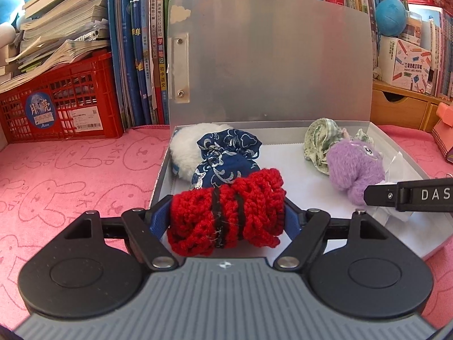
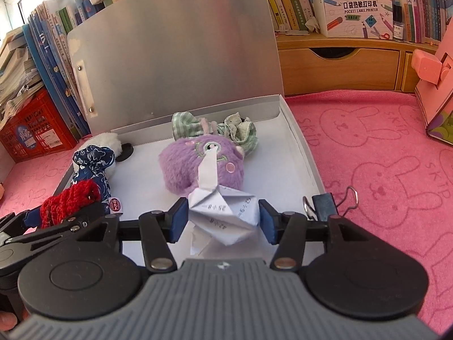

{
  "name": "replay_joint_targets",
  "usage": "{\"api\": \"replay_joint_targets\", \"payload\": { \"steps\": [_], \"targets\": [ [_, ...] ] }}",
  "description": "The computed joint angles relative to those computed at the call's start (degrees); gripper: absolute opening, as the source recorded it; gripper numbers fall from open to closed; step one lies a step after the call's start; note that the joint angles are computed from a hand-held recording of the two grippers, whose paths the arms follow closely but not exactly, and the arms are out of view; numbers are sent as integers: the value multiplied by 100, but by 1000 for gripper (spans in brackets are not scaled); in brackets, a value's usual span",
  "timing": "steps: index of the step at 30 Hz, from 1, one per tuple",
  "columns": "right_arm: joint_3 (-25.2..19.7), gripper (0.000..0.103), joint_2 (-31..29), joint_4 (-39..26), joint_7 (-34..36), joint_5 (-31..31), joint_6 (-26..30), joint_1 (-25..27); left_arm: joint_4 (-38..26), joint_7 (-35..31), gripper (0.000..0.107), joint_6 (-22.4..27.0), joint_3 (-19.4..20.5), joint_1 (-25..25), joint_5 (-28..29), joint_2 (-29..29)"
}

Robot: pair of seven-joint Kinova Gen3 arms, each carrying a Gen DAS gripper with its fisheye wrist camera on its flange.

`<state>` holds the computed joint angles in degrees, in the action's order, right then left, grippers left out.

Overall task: Organize objects
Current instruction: 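Open both grippers to release the red roll and paper into the box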

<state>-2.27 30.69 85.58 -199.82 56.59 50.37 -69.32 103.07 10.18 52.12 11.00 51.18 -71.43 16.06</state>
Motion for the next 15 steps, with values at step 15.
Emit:
{"api": "replay_joint_targets", "payload": {
  "steps": [15],
  "targets": [
    [-503, 76, -683, 764, -781, 838, 615, -457, 333, 257, 91, 637, 545, 409, -120, -571]
  ]
}}
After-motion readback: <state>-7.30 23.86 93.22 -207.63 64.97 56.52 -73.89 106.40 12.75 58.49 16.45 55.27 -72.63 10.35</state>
